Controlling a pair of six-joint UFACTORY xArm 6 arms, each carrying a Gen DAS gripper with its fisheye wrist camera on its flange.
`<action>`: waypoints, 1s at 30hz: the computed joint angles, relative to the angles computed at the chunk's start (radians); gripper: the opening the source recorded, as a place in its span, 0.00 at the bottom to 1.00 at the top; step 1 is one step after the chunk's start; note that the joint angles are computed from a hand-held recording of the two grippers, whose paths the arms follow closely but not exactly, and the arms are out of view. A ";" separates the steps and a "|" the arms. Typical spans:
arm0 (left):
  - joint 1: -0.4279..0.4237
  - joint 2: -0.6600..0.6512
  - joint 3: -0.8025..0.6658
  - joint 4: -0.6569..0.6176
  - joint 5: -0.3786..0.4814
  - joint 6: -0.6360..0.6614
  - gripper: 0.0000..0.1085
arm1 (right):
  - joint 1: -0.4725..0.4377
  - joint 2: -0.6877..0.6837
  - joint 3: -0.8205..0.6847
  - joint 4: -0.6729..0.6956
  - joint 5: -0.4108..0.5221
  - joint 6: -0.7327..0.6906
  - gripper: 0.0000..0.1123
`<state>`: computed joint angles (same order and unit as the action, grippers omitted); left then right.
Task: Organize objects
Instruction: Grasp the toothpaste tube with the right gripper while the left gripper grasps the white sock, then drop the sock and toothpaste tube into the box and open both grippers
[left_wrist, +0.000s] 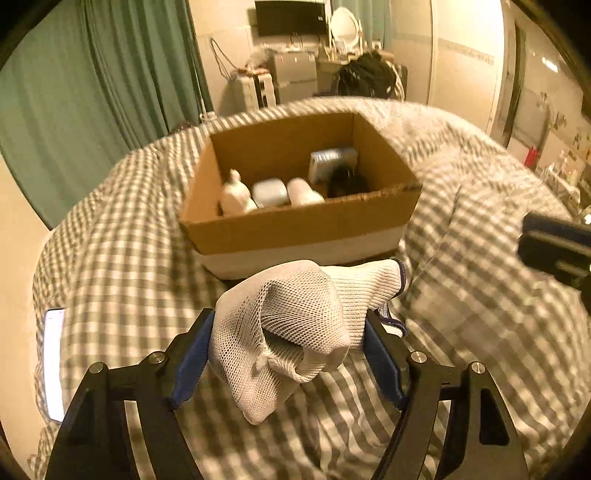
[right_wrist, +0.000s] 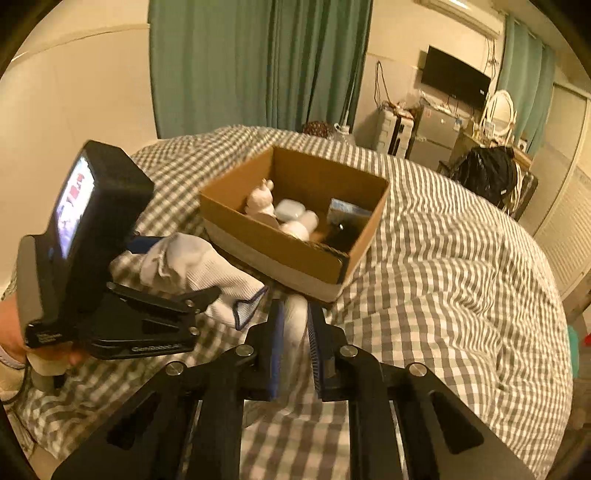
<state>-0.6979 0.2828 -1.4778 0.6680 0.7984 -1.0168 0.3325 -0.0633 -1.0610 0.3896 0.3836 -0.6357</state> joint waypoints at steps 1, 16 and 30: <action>0.001 -0.029 0.027 0.001 -0.012 -0.009 0.72 | 0.008 -0.016 0.008 -0.012 0.000 0.010 0.11; -0.008 -0.154 0.226 0.136 0.048 -0.206 0.72 | 0.073 0.122 -0.029 -0.086 0.121 0.195 0.37; 0.011 -0.165 0.261 0.157 0.010 -0.216 0.72 | 0.079 0.287 -0.133 -0.063 0.226 0.211 0.17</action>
<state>-0.6871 0.1179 -1.2167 0.8246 0.8085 -1.2327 0.4115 0.2237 -1.1944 0.3262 0.6091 -0.4243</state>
